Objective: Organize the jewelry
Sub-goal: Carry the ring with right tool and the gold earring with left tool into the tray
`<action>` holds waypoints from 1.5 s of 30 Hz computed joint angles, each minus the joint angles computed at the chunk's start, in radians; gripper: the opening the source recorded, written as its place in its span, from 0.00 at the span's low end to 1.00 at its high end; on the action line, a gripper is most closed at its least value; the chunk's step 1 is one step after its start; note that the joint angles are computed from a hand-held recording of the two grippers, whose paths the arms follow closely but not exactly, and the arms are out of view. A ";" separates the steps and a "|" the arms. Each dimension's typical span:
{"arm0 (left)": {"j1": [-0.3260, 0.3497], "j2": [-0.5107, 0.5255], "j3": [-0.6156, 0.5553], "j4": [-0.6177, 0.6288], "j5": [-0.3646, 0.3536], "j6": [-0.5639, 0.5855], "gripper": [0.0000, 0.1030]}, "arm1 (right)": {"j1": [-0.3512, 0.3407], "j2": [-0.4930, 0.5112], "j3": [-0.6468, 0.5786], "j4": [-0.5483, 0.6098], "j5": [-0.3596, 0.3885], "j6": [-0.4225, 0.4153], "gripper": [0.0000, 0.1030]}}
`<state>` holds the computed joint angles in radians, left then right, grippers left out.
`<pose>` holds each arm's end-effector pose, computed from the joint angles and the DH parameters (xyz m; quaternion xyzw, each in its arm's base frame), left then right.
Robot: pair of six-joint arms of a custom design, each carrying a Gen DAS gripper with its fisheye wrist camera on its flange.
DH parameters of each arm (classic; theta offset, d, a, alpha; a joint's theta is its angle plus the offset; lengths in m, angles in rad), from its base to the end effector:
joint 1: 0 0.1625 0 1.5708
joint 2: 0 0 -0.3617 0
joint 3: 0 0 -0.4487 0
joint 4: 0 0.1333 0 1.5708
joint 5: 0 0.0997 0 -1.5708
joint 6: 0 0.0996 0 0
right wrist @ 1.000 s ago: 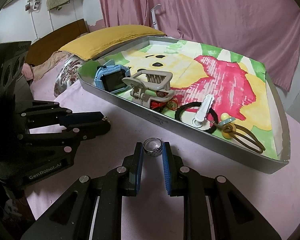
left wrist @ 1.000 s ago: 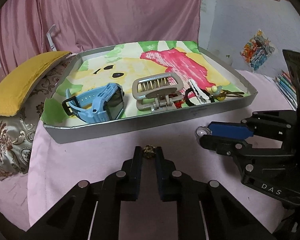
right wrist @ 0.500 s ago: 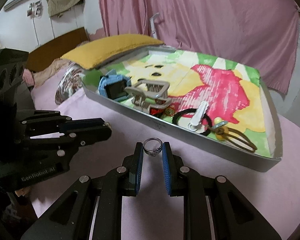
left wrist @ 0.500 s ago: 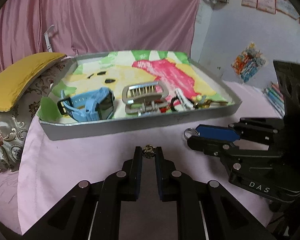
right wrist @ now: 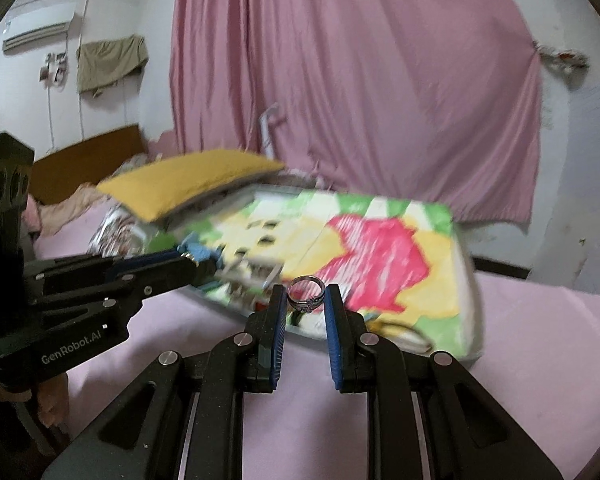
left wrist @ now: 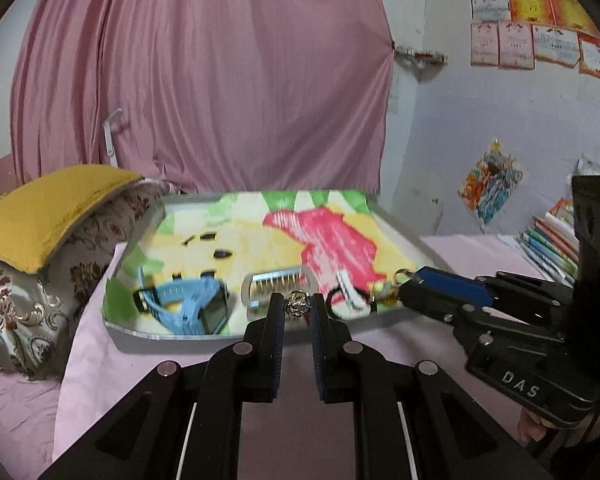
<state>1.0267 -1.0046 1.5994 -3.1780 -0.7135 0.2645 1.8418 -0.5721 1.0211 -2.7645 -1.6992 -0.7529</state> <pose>-0.1703 -0.6845 0.2663 0.1276 0.8106 -0.4873 0.2985 0.3433 -0.7853 0.1585 0.4350 -0.8218 0.3383 0.1447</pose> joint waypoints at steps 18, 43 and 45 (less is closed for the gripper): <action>0.007 0.214 -0.245 -0.360 -0.050 0.289 0.12 | -0.002 0.101 -0.119 -0.255 0.040 -0.058 0.16; 0.067 0.243 -0.423 0.338 0.023 -0.075 0.12 | -0.005 0.267 -0.433 0.110 -0.129 0.039 0.16; 0.072 0.247 -0.447 0.419 0.026 -0.127 0.12 | -0.007 0.287 -0.467 0.143 -0.138 0.042 0.16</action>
<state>1.0992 -0.7576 1.1519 -2.7593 -0.6870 0.1371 1.8348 -0.2855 0.5537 -2.6215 -1.8373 -0.7110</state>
